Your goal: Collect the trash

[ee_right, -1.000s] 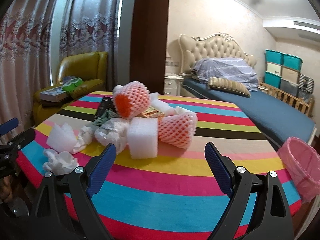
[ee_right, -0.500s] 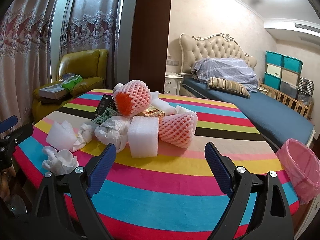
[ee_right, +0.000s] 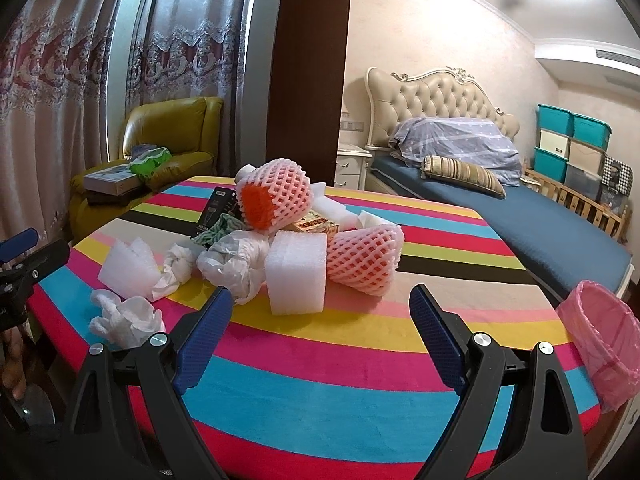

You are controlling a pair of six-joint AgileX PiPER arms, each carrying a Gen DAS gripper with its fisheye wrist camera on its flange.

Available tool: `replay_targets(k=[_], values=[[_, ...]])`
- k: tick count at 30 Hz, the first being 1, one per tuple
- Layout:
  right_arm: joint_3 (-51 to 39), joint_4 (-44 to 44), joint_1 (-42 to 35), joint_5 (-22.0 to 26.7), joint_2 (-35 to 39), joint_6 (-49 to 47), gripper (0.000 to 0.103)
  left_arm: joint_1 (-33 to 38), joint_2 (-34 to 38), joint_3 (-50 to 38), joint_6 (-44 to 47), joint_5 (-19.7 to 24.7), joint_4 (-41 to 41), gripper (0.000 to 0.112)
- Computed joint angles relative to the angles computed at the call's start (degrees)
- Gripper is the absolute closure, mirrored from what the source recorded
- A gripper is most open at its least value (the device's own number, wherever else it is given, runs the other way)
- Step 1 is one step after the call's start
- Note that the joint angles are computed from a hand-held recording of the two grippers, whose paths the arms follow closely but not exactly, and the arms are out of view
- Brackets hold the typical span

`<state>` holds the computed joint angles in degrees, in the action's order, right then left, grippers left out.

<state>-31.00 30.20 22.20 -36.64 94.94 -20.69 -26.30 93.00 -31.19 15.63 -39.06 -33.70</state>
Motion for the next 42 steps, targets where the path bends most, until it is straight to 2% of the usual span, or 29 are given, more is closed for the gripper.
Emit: replay_targets(k=[5,13,19,23,27,30,34,38,40,42], values=[[0.0,0.4,1.0,-0.4,0.2,-1.0,0.019,-0.9,-0.2,0.0,2.9,-0.2,-2.7,0.013],[0.2,-2.0,0.7,0.3,0.3,0.8,0.019,-1.0,-0.3,-0.4,4.0,1.1,-2.6,0.013],[0.4,-7.0,0.2,0.9,0.5,4.1,0.019,-0.7,-1.1,0.7,2.3,0.7,-0.7,0.013],[-0.9,-9.4,-0.1,3.3,1.2,5.2,0.019,0.0,-1.5,1.4,0.8,1.0,1.3,0.013],[-2.4,-9.6,0.8,4.8,2.2,3.8,0.019,2.1,-1.9,1.6,-2.7,2.9,4.7,0.013],[-4.5,-9.9,1.7,7.5,3.3,1.7,0.019,3.5,-2.1,2.1,-4.1,3.3,4.9,0.013],[-9.5,-15.2,2.9,14.4,6.2,0.9,0.019,5.9,-1.8,2.1,-3.1,4.6,3.3,0.013],[-14.7,-19.2,5.1,18.3,9.8,-0.4,0.019,10.4,-1.0,2.7,-1.0,3.6,3.0,0.013],[-17.8,-22.4,6.0,20.5,11.6,1.4,0.019,14.0,-0.4,2.5,-1.5,4.6,4.4,0.013],[-20.8,-29.1,6.3,23.3,13.4,7.3,0.019,18.6,-0.1,2.4,-5.4,6.5,9.0,0.013]])
